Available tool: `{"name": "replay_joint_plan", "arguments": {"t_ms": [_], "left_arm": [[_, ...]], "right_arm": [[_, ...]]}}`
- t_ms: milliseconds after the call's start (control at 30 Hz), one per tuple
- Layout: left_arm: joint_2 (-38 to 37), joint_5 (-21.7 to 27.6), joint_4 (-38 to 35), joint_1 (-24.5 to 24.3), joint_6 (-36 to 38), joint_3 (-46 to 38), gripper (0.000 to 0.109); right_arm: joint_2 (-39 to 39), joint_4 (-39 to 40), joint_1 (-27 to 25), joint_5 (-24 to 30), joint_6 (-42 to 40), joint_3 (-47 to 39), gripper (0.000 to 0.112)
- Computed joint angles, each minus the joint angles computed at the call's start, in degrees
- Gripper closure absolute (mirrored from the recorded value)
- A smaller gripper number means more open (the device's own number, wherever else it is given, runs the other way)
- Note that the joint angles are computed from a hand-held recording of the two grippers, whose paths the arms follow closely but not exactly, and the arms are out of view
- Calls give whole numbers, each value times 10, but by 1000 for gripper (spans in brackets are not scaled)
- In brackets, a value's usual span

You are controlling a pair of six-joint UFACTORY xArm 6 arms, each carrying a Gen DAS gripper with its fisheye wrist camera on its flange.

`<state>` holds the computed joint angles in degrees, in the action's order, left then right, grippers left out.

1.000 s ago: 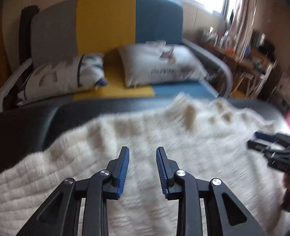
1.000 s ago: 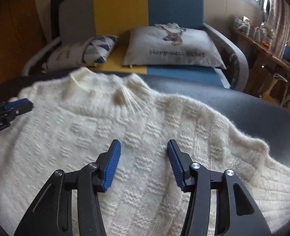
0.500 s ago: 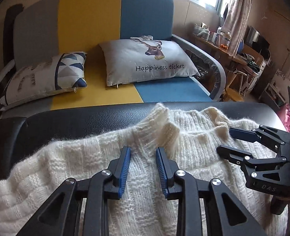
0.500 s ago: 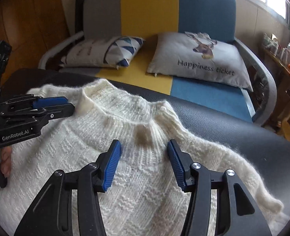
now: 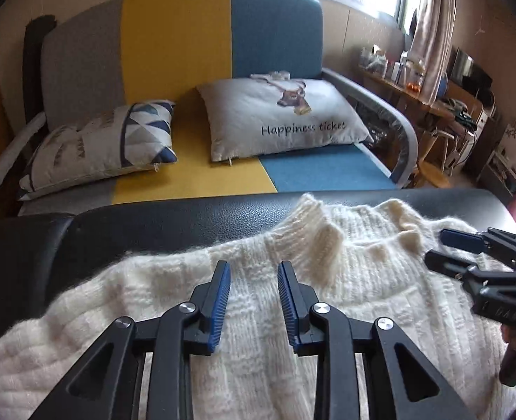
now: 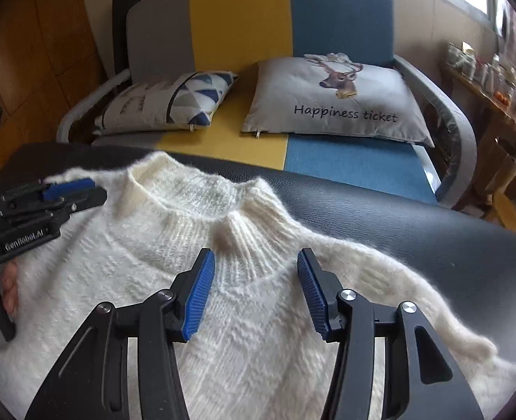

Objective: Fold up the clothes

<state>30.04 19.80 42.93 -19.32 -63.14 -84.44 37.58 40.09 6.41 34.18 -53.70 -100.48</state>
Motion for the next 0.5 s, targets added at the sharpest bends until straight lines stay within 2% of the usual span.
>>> {"name": "replay_joint_plan", "arguments": {"t_ms": [33, 133, 233, 300, 367, 500], "left_arm": [[-15, -16, 11, 0, -14, 20, 80], [-42, -8, 59, -13, -54, 49, 80], [-45, 14, 68, -30, -51, 59, 80], [-26, 36, 28, -38, -12, 48, 80], [-32, 36, 31, -39, -21, 50, 80], [-77, 19, 43, -42, -55, 94, 80]], "right_arm": [[-16, 7, -2, -6, -10, 18, 60], [-58, 5, -15, -26, -14, 75, 60], [-76, -43, -26, -56, 22, 116, 60], [-68, -78, -33, -66, 48, 128, 60], [-68, -24, -36, -83, 4, 140, 59], [-102, -4, -50, -48, -2, 157, 60]]}}
